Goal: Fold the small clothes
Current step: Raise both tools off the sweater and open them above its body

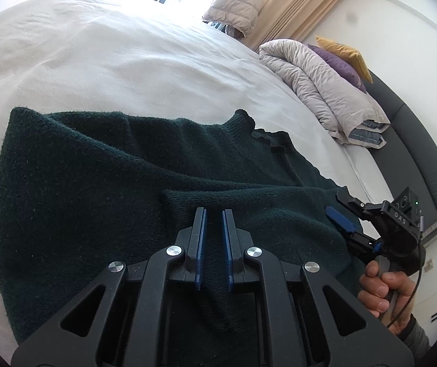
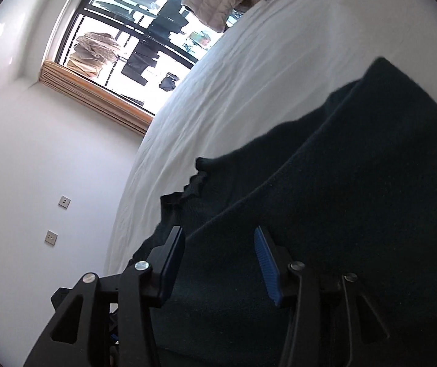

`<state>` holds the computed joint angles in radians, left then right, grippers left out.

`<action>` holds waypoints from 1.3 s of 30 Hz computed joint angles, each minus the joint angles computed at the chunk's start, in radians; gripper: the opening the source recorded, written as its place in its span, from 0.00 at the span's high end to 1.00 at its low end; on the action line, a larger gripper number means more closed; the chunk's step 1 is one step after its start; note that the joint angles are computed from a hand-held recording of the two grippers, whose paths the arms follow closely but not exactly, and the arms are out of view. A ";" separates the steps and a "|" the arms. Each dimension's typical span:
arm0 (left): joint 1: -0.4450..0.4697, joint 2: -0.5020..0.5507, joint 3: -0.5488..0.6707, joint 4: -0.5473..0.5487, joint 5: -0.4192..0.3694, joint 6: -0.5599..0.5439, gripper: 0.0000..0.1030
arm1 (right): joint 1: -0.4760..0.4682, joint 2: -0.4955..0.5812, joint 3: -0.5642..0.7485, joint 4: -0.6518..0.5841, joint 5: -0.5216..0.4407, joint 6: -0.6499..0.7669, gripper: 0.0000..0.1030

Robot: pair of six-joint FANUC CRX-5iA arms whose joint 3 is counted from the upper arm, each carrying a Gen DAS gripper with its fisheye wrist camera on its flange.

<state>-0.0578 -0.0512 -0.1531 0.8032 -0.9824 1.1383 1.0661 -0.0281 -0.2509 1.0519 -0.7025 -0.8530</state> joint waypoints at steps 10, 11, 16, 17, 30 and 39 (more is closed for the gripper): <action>0.051 -0.038 -0.012 0.014 -0.056 0.047 0.90 | 0.255 -0.231 -0.186 0.031 -0.474 -0.277 0.67; 0.060 -0.063 -0.002 -0.042 -0.064 0.091 0.90 | 0.314 -0.222 -0.146 -0.012 -0.580 -0.254 0.58; 0.109 -0.231 -0.023 -0.186 -0.099 0.124 0.90 | 0.549 -0.105 0.056 -0.024 -1.003 -0.085 0.34; 0.117 -0.273 -0.035 -0.204 -0.102 0.116 0.90 | 0.578 -0.068 0.107 -0.016 -1.065 -0.035 0.31; -0.038 -0.723 -0.070 -0.564 -0.227 0.257 0.17 | 0.702 0.272 0.528 0.200 -1.259 0.343 0.00; -0.146 -0.745 -0.021 -0.665 -0.365 0.342 0.15 | 0.729 0.388 0.671 0.203 -1.264 0.475 0.00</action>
<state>-0.2034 -0.7966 -0.1745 0.1380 -1.3475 1.4808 1.7952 0.3594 0.4200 1.2547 -1.9668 -0.3779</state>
